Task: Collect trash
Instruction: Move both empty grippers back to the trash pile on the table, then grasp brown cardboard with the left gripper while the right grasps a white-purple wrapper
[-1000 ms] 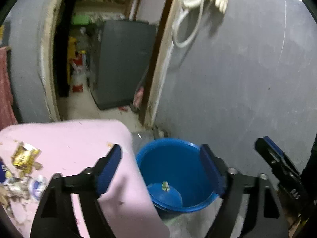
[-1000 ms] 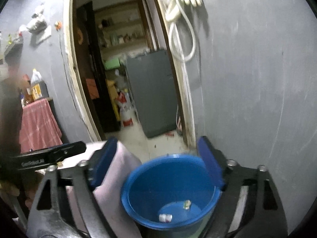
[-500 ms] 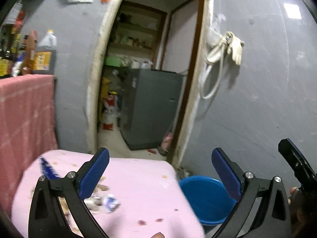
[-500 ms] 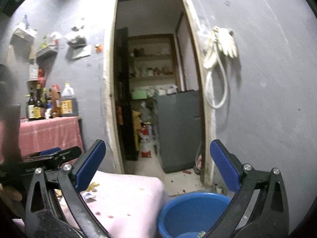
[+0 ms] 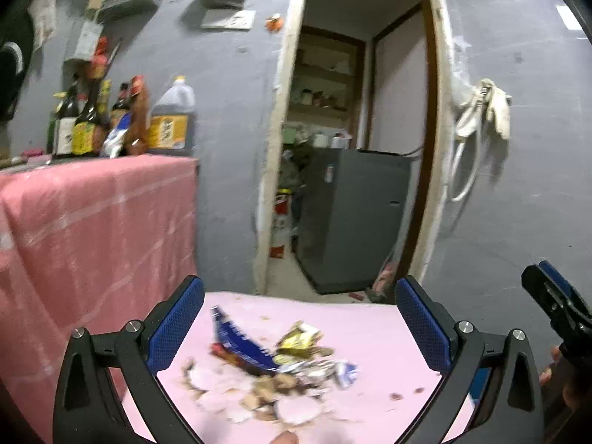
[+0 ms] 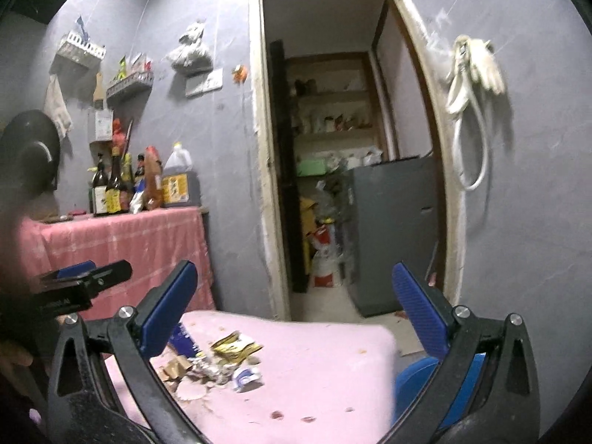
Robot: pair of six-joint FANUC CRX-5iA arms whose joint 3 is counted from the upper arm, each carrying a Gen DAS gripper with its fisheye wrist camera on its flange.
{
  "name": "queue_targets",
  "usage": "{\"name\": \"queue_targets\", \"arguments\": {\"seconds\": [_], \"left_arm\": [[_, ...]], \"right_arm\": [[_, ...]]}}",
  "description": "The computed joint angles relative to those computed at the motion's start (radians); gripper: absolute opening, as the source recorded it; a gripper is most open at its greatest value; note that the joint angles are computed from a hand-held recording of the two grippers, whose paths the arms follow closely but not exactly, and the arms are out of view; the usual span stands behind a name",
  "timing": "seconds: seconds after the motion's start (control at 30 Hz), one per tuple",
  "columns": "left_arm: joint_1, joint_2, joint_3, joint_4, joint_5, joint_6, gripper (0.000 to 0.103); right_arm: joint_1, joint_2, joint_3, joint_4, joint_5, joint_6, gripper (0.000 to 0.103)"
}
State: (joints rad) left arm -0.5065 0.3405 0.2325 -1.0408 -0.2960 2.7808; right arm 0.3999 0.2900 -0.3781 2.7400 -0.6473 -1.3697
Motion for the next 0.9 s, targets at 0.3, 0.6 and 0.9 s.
{"name": "queue_targets", "arguments": {"seconds": [0.3, 0.6, 0.9], "left_arm": [[0.125, 0.035, -0.071, 0.364, 0.034, -0.335, 0.101], [0.197, 0.107, -0.142, 0.825, 0.056, -0.824, 0.101], [0.223, 0.169, -0.18, 1.256, 0.037, -1.291, 0.073]], "right_arm": [[-0.008, 0.111, 0.136, 0.015, 0.203, 0.024, 0.103], [-0.02, 0.204, 0.25, -0.009, 0.41, 0.079, 0.103], [-0.026, 0.287, 0.337, -0.239, 0.62, 0.29, 0.084]]}}
